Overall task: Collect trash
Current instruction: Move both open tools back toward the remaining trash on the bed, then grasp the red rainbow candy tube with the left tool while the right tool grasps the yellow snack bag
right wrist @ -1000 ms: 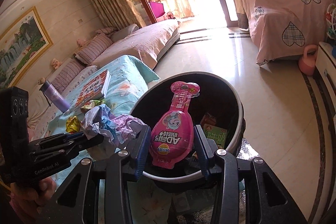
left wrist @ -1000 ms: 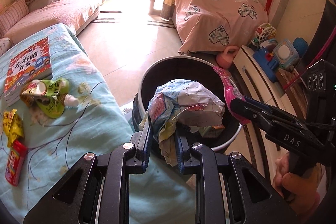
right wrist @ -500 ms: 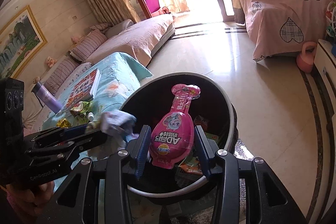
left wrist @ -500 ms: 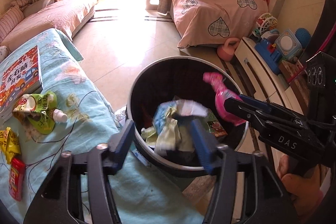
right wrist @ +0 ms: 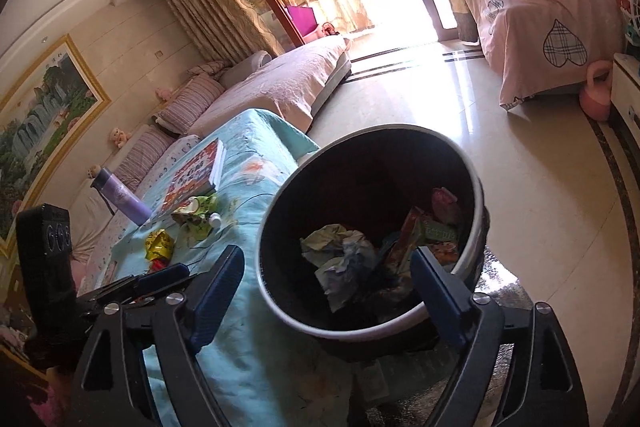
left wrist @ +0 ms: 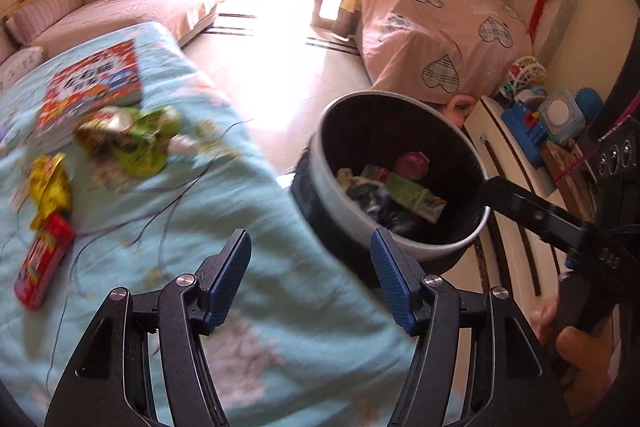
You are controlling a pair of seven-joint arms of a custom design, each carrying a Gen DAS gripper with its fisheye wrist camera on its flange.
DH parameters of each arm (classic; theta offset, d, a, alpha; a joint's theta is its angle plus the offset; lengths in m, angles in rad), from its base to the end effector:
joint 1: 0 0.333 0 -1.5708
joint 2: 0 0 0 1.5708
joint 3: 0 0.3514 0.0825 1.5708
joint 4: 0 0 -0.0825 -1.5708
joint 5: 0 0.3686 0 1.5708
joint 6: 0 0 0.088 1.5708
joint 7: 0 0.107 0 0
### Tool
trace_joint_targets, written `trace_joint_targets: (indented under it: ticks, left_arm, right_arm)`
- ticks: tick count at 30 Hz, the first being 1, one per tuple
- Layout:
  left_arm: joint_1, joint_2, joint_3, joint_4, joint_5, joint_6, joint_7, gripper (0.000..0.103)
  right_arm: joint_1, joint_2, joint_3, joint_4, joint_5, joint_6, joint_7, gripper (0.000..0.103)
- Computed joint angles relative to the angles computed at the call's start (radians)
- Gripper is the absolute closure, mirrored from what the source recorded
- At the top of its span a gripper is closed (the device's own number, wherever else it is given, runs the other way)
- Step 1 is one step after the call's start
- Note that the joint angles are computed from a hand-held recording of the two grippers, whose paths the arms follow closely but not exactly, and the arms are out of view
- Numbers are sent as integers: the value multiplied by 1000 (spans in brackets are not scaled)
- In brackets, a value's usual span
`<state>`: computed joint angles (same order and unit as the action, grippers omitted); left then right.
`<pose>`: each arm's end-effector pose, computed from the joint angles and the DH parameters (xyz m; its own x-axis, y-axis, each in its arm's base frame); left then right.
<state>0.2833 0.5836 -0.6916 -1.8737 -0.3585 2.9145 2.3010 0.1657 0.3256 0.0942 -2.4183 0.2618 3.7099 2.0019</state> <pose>0.6583 -0.1859 0.3553 -0.6217 -0.7596 0.1910 -0.6697 0.3892 -0.6324 0.5344 0.1038 0.3412 -0.2334 -0.8598 -0.4542 -0.5362 0.5035 -0.6775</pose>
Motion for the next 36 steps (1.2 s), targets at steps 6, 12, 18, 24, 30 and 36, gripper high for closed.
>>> trace_joint_targets:
  ticks: [6, 12, 18, 24, 30, 36]
  left_arm:
    - [99, -19, -19, -58, -52, 6, 18, 37]
    - [188, -36, -34, -97, -108, 24, 56, 36]
    - [267, -30, -46, -103, -147, 30, 99, 36]
    - [295, -24, -27, -86, -169, 27, 122, 36]
    - [259, 0, 39, -33, -151, 10, 104, 36]
    - [177, 59, 114, 68, -48, -13, 108, 36]
  right_arm:
    - [13, 22, 45, 15, -36, 6, 46, 3]
    - [84, 63, 39, 68, -3, -1, 18, 3]
    - [118, 118, 59, 148, 10, -10, -15, 3]
    - [112, 170, 88, 241, -16, -98, -20, 3]
    - [136, 216, 84, 325, 5, -150, -49, 3]
    - [97, 251, 130, 396, -8, -196, -49, 3]
